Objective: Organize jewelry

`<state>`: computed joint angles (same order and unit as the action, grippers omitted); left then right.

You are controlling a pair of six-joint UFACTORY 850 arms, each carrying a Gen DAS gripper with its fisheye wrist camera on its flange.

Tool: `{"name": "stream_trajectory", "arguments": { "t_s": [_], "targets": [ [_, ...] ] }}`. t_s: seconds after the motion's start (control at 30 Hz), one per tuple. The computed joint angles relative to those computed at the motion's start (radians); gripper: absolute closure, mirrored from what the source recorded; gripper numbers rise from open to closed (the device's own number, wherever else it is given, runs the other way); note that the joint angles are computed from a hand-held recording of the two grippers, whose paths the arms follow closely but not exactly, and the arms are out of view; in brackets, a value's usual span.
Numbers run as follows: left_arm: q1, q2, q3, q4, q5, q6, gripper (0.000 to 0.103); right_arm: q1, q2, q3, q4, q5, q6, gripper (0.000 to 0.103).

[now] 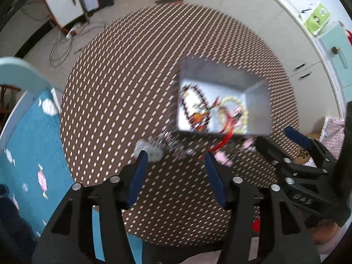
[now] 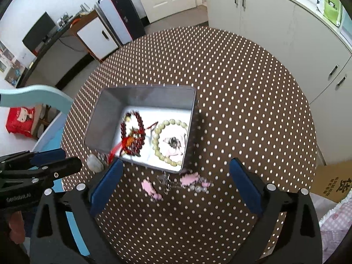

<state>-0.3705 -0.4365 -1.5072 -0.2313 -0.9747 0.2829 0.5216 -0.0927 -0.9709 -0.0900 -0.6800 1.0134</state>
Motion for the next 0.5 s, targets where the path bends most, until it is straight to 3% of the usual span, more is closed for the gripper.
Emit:
{"name": "stream_trajectory", "arguments": {
  "t_s": [0.17, 0.37, 0.4, 0.5],
  "targets": [
    [0.025, -0.004, 0.037, 0.028, -0.02, -0.012, 0.044, 0.01, -0.015, 0.0, 0.101, 0.01, -0.112, 0.009],
    [0.042, -0.003, 0.074, 0.044, -0.021, -0.029, 0.044, -0.006, -0.022, 0.011, 0.354, 0.123, -0.384, 0.01],
    [0.044, -0.001, 0.079, 0.043, -0.019, -0.028, 0.044, -0.01, -0.021, 0.016, 0.404, 0.152, -0.428, 0.011],
    [0.048, 0.003, 0.089, 0.038, -0.017, -0.022, 0.044, -0.026, -0.049, 0.009, 0.515, 0.178, -0.52, 0.032]
  ]
}}
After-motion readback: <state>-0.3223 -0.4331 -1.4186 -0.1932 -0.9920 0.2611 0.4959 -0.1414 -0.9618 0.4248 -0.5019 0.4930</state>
